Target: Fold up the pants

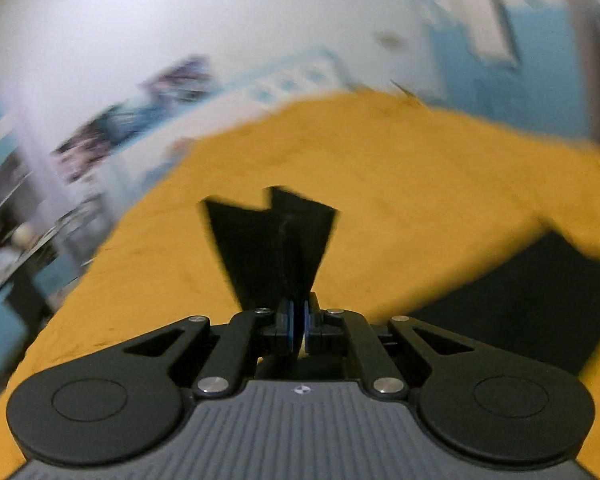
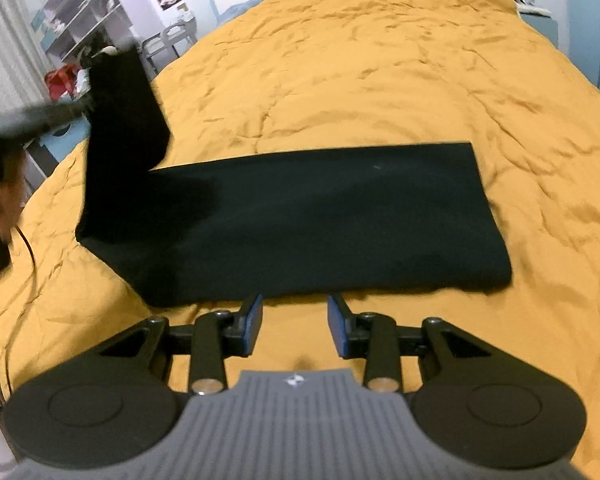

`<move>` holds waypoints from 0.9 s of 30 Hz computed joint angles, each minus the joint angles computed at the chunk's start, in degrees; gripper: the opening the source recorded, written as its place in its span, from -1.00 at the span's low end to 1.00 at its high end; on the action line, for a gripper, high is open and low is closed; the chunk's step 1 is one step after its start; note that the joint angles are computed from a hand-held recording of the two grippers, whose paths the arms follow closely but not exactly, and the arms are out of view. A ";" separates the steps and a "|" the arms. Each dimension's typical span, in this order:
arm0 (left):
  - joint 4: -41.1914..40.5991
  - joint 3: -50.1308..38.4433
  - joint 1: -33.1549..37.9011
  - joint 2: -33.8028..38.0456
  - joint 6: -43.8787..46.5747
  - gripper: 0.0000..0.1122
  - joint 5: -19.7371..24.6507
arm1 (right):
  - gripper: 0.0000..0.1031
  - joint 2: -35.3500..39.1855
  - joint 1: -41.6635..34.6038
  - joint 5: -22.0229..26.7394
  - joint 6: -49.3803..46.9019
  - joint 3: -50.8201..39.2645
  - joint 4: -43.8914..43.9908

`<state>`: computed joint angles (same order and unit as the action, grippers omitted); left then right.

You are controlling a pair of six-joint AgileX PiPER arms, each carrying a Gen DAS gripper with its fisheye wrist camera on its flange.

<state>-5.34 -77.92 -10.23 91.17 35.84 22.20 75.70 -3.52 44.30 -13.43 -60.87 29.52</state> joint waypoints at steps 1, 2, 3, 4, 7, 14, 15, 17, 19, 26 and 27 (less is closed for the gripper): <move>2.51 3.37 -1.85 -0.31 0.52 -0.93 -0.60 | -0.37 -0.21 -1.04 0.51 -1.40 0.69 1.72; 3.40 6.08 -2.73 -0.67 2.17 -0.93 -0.56 | -0.37 -0.25 -1.99 1.14 -2.54 1.03 3.03; 4.96 8.88 -3.72 -0.94 2.89 -0.93 -0.18 | -0.37 -0.17 -2.57 1.16 -3.68 1.69 4.21; 5.74 9.83 -4.13 -0.29 3.21 -0.92 1.13 | -0.37 -0.24 -2.84 1.24 -4.32 2.12 4.88; 2.28 8.45 -2.88 2.08 6.18 -0.87 7.05 | -0.37 0.26 -2.44 0.15 -5.49 3.04 6.66; -17.66 -3.55 4.48 8.30 12.82 -0.59 25.90 | -0.36 2.69 -1.95 -2.73 -9.08 3.62 11.41; -20.08 -3.94 5.06 8.95 13.68 -0.59 28.13 | -0.36 2.82 -1.74 -3.01 -9.15 3.52 11.70; -24.18 -4.24 6.62 9.62 15.15 -0.59 31.08 | -0.36 3.22 -1.29 -3.85 -9.75 3.27 12.82; -27.66 -1.31 7.31 7.70 15.41 -0.59 31.35 | -0.36 3.53 -0.90 -4.59 -10.37 2.95 13.88; -35.13 0.84 12.75 3.29 13.68 -0.59 28.17 | -0.36 9.34 0.58 -4.94 -16.77 0.12 24.27; -35.49 1.30 14.32 2.75 13.25 -0.59 27.05 | -0.36 11.11 1.33 -5.20 -17.67 -0.84 25.95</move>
<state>-40.83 -76.61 4.09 93.92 49.09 49.26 86.80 -2.19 39.09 -31.10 -61.71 55.47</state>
